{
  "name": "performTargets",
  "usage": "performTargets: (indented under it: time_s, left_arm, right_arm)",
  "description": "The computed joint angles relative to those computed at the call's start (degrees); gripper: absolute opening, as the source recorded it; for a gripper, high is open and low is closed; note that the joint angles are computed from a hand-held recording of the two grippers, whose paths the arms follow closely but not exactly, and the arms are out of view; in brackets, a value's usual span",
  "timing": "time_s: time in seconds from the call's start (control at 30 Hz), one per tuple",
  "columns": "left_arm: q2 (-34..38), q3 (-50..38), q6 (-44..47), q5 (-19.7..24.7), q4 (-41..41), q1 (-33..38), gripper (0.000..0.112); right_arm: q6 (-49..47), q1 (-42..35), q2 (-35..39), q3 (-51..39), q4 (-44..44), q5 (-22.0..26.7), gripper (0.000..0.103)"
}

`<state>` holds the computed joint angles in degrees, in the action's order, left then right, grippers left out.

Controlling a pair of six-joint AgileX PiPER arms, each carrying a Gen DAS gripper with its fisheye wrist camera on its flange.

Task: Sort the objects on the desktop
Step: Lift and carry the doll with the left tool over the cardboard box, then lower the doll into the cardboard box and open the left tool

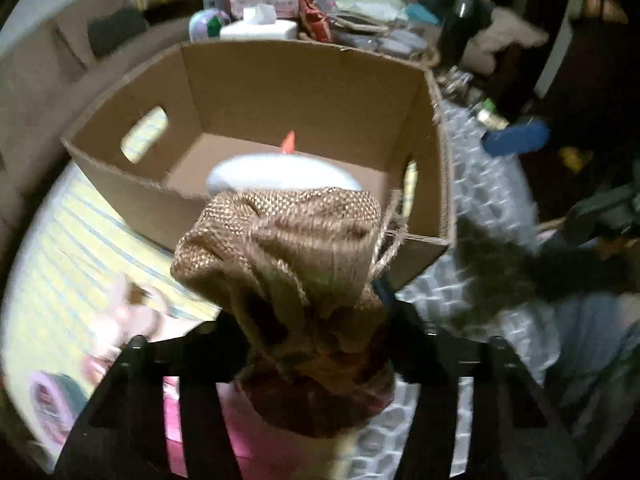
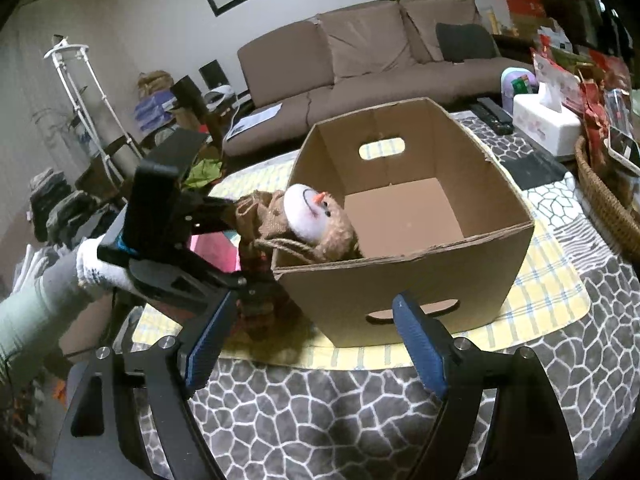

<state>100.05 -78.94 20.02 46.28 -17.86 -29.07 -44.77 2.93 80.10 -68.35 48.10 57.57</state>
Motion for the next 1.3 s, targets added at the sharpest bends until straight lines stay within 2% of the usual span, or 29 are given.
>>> performTargets:
  time_s: [0.13,0.3,0.47,0.53,0.63,0.8,0.93,1.0,1.07,1.13,1.3]
  left_arm:
    - [-4.10,2.99,-6.17,-3.48,3.50,-0.46,0.038]
    - [-9.38,1.92,-6.33,-1.67,-2.33,1.51,0.036]
    - [-10.71,-4.09,-12.91,-0.40,-8.46,3.11,0.036]
    - [-10.51,-6.59,-16.43,-0.71,-10.51,3.68,0.037]
    - [-9.69,-8.49,-17.00,-2.54,-16.90,4.85,0.038]
    - [-5.87,-15.06,-27.26,-4.56,-10.78,2.20,0.040]
    - [-0.33,-22.43,-32.78,-3.35,-9.98,2.07,0.040]
    - [2.11,-24.61,-34.24,-4.41,-12.28,2.73,0.040]
    - [4.35,-26.06,-34.84,-5.71,-15.01,3.61,0.040]
    - [6.51,-27.41,-35.67,-6.61,-16.36,4.51,0.039]
    - [13.12,-31.33,-36.87,-8.50,-21.74,8.03,0.039]
  right_arm:
    - [0.20,0.42,0.21,0.19,0.13,-0.19,0.083]
    - [0.60,0.85,-0.29,0.11,0.47,0.11,0.083]
    - [0.07,0.15,-2.14,-0.15,3.82,2.60,0.083]
    - [-0.13,0.02,-2.98,-0.77,5.30,4.04,0.083]
    - [-0.19,0.22,-4.75,-1.92,6.65,5.37,0.087]
    - [2.94,2.41,-5.30,-6.22,3.93,3.63,0.087]
    - [6.24,4.59,-1.78,-12.75,-0.97,1.44,0.087]
    - [7.45,5.22,1.47,-17.11,-3.45,2.02,0.086]
    - [8.39,6.35,5.40,-22.13,-5.80,2.96,0.082]
    - [8.68,7.15,8.42,-26.05,-7.64,3.44,0.049]
    - [10.13,6.88,15.53,-34.76,-10.02,5.98,0.041]
